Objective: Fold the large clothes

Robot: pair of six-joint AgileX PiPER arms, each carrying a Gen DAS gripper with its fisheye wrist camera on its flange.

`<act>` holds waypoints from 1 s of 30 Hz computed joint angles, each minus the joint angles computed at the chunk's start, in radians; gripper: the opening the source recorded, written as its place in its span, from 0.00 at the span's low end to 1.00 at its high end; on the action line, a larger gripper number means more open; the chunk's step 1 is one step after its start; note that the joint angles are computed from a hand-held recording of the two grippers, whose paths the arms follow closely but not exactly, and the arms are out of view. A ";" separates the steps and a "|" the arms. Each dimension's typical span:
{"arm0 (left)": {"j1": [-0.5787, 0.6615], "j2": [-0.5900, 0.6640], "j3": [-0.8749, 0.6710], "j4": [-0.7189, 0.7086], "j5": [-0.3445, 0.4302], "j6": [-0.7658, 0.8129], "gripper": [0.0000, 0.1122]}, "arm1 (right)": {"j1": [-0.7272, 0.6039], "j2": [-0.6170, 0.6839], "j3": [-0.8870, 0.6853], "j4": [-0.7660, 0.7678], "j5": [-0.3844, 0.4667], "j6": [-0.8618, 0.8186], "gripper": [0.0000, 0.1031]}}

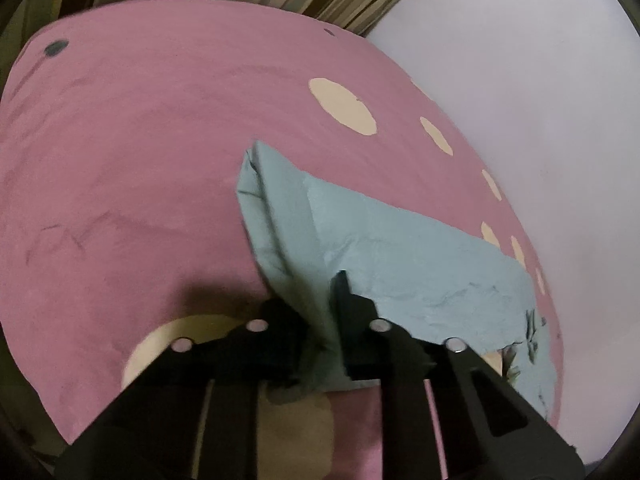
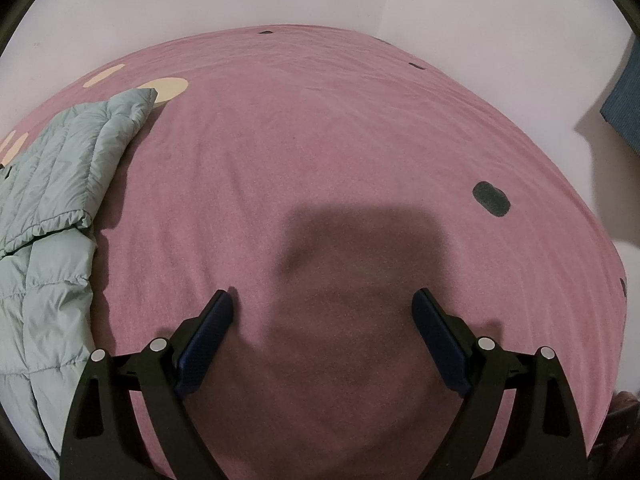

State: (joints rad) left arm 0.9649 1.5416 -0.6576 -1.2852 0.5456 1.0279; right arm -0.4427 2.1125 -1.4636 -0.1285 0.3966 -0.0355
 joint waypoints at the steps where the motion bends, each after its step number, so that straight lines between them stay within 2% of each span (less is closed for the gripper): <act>1: -0.020 -0.018 -0.003 0.017 -0.011 -0.042 0.10 | 0.000 0.000 0.000 0.000 0.000 -0.001 0.87; 5: -0.103 -0.085 -0.035 0.054 0.011 -0.115 0.08 | 0.000 0.002 -0.004 0.002 0.002 -0.003 0.87; 10: -0.378 -0.139 -0.148 0.194 -0.051 -0.361 0.08 | -0.009 0.003 -0.009 0.039 0.007 -0.036 0.87; 15: -0.717 -0.054 -0.357 0.452 -0.120 -0.708 0.08 | -0.016 0.003 -0.012 0.079 0.014 -0.066 0.87; 19: -0.944 0.090 -0.583 0.696 -0.119 -0.988 0.08 | -0.021 -0.001 -0.007 0.111 0.015 -0.086 0.87; 22: -1.092 0.242 -0.813 0.893 -0.065 -1.193 0.08 | -0.026 0.003 -0.013 0.139 0.022 -0.108 0.87; 25: -1.214 0.417 -1.087 1.049 0.053 -1.366 0.08 | -0.028 0.002 -0.013 0.157 0.023 -0.121 0.87; 28: -1.305 0.605 -1.387 1.091 0.172 -1.414 0.08 | -0.032 -0.001 -0.006 0.177 0.022 -0.138 0.87; 29: -1.332 0.676 -1.487 1.094 0.185 -1.427 0.08 | -0.033 0.000 -0.007 0.185 0.023 -0.144 0.87; 30: -1.358 0.730 -1.579 1.123 0.238 -1.472 0.08 | -0.034 0.001 -0.008 0.191 0.025 -0.148 0.87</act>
